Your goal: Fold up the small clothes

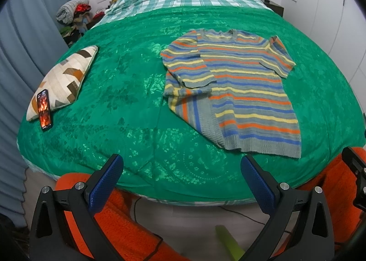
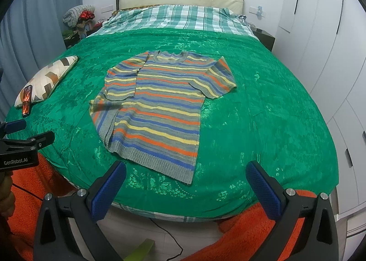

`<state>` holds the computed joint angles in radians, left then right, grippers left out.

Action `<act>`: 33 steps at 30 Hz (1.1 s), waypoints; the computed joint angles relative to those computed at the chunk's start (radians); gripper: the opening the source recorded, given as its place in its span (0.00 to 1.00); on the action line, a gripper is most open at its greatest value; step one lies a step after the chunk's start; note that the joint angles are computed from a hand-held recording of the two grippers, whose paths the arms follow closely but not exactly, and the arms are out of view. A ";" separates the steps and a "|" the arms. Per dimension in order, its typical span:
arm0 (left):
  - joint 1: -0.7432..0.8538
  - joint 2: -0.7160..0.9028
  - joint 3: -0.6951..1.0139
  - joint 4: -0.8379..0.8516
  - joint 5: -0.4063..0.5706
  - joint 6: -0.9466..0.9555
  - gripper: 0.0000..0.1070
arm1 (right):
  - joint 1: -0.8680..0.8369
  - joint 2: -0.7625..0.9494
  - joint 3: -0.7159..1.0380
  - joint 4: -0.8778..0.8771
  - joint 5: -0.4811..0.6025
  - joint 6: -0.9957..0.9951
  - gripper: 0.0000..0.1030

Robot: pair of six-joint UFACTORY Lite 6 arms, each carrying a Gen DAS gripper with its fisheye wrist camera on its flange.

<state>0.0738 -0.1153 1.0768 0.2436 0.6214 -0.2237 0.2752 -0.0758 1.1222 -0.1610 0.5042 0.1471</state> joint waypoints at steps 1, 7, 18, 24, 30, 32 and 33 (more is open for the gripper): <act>-0.002 -0.001 -0.002 0.005 -0.001 -0.004 0.96 | 0.000 0.000 0.000 0.000 -0.001 0.000 1.00; -0.010 -0.002 -0.006 0.026 0.002 -0.019 0.96 | -0.005 -0.006 -0.014 0.007 -0.006 -0.005 1.00; -0.014 0.003 0.000 0.035 0.006 -0.026 0.96 | 0.001 -0.020 -0.033 0.007 -0.007 0.002 1.00; 0.034 0.036 0.013 -0.019 0.006 0.019 0.96 | 0.002 -0.023 -0.039 0.010 -0.006 0.003 1.00; 0.281 0.293 0.173 -0.393 -0.038 0.446 0.96 | -0.092 0.054 -0.012 0.064 -0.044 -0.062 1.00; 0.319 0.422 0.298 -0.559 0.005 0.655 0.96 | -0.139 0.106 0.001 0.124 -0.044 -0.112 1.00; 0.316 0.514 0.396 -0.622 0.042 0.760 0.96 | -0.158 0.126 0.005 0.150 -0.044 -0.134 1.00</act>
<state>0.3898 0.3984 1.4725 -0.3779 0.6630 0.5363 0.1176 0.0499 1.1270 -0.0110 0.4603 0.0136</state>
